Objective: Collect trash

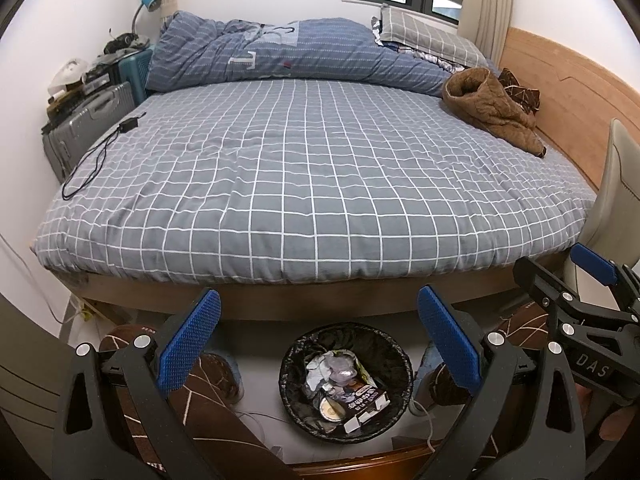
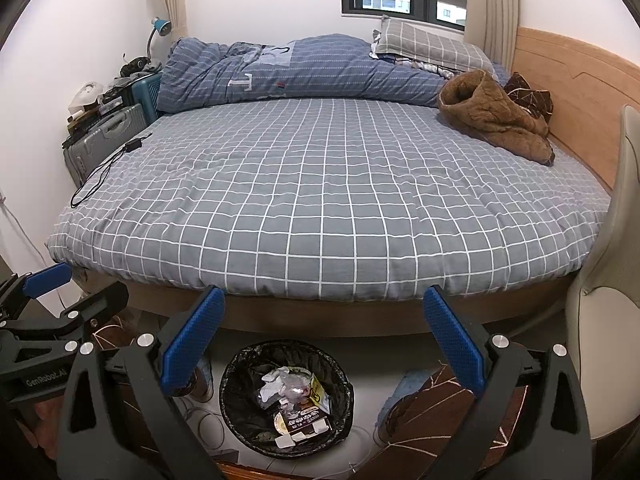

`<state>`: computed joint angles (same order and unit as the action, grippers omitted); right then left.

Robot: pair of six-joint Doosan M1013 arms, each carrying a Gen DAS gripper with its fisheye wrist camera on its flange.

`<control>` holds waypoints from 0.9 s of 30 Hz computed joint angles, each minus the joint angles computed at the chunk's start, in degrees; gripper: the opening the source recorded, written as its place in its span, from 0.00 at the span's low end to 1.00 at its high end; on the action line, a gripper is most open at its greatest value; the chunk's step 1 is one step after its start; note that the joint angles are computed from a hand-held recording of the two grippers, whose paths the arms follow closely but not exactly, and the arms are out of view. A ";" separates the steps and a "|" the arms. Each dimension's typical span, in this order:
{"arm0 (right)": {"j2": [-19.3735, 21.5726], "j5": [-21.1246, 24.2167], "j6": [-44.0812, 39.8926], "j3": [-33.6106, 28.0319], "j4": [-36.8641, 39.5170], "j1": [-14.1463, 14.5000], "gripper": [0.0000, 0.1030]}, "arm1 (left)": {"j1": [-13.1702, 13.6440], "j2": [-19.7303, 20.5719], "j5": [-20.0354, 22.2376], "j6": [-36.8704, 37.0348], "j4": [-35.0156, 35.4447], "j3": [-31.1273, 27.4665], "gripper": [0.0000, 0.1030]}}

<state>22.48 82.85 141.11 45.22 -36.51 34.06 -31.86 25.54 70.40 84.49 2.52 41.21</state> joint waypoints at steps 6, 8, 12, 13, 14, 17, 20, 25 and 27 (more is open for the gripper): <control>0.10 -0.01 0.01 -0.06 0.10 -0.05 0.93 | 0.16 0.43 0.72 -0.22 0.04 -0.51 0.94; 0.15 0.03 0.06 -0.11 0.18 -0.07 0.93 | 0.14 0.54 0.87 -0.25 0.21 -0.64 0.94; 0.21 0.04 -0.12 -0.13 0.37 -0.12 0.93 | 0.18 0.65 1.00 -0.21 0.34 -0.81 0.94; 0.28 0.03 -0.11 -0.15 0.39 -0.14 0.93 | 0.20 0.73 1.15 -0.24 0.19 -0.94 0.94; 0.23 -0.04 -0.19 -0.06 0.44 -0.20 0.93 | 0.27 0.77 1.28 -0.28 0.01 -1.01 0.94; 0.23 -0.08 -0.11 -0.05 0.41 -0.18 0.93 | 0.50 1.07 1.87 -0.65 -0.48 -1.46 0.94; 0.24 -0.04 -0.16 -0.07 0.43 -0.18 0.93 | 0.69 1.30 2.46 -0.62 -1.11 -1.64 0.94; 0.33 -0.14 -0.29 0.00 0.67 -0.29 0.93 | 0.46 1.23 2.29 -1.15 0.00 -1.37 0.94; 0.37 -0.29 -0.39 0.06 0.85 -0.42 0.93 | 0.52 1.24 2.32 -1.29 0.03 -1.39 0.94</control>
